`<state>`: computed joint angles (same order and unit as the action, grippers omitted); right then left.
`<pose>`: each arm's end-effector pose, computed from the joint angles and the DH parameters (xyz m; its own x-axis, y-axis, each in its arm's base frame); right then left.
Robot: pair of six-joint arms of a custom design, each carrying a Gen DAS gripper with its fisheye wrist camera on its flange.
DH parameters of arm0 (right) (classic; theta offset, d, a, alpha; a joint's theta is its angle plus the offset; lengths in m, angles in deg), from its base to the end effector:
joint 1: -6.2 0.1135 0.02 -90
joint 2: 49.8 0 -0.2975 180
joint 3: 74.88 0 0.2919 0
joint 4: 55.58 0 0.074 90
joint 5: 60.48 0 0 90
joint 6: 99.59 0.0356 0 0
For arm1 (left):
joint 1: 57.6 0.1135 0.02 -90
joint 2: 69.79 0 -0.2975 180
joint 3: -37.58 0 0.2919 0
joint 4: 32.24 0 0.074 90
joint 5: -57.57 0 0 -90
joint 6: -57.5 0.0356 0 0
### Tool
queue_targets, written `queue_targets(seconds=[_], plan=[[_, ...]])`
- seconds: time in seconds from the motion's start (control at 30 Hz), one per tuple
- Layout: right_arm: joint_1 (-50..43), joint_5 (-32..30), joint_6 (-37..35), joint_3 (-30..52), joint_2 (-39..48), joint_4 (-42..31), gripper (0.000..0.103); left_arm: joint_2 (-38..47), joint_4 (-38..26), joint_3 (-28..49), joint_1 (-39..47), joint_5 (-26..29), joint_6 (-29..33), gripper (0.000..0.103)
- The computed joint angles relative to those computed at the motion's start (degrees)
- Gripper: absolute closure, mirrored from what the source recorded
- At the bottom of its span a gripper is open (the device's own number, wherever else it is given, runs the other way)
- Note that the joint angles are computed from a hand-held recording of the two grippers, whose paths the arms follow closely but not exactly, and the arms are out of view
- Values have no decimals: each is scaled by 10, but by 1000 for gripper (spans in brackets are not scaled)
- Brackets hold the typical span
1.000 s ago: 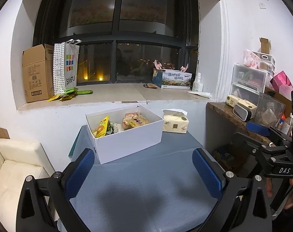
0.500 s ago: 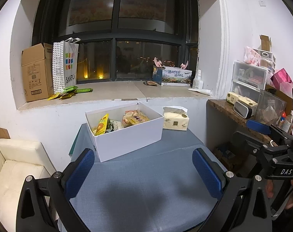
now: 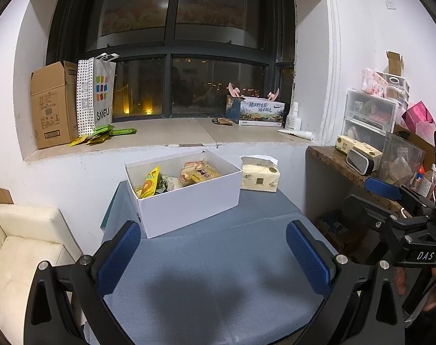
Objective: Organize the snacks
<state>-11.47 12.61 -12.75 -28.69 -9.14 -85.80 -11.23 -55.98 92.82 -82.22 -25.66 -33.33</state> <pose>0.1776 -0.0457 0.2903 -0.3995 0.0719 -0.9139 0.0166 0.9973 0.0712 0.2288 -0.1095 0.3007 -0.4209 0.1771 -0.8897 0.5031 0.8617 -0.0665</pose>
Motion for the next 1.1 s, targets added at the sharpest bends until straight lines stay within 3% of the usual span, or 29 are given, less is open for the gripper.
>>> queue_targets(seconds=[1.1], plan=[[-5,-9,-4,0,1,-6,0,2,0,-2,-2,-3,-1,0]])
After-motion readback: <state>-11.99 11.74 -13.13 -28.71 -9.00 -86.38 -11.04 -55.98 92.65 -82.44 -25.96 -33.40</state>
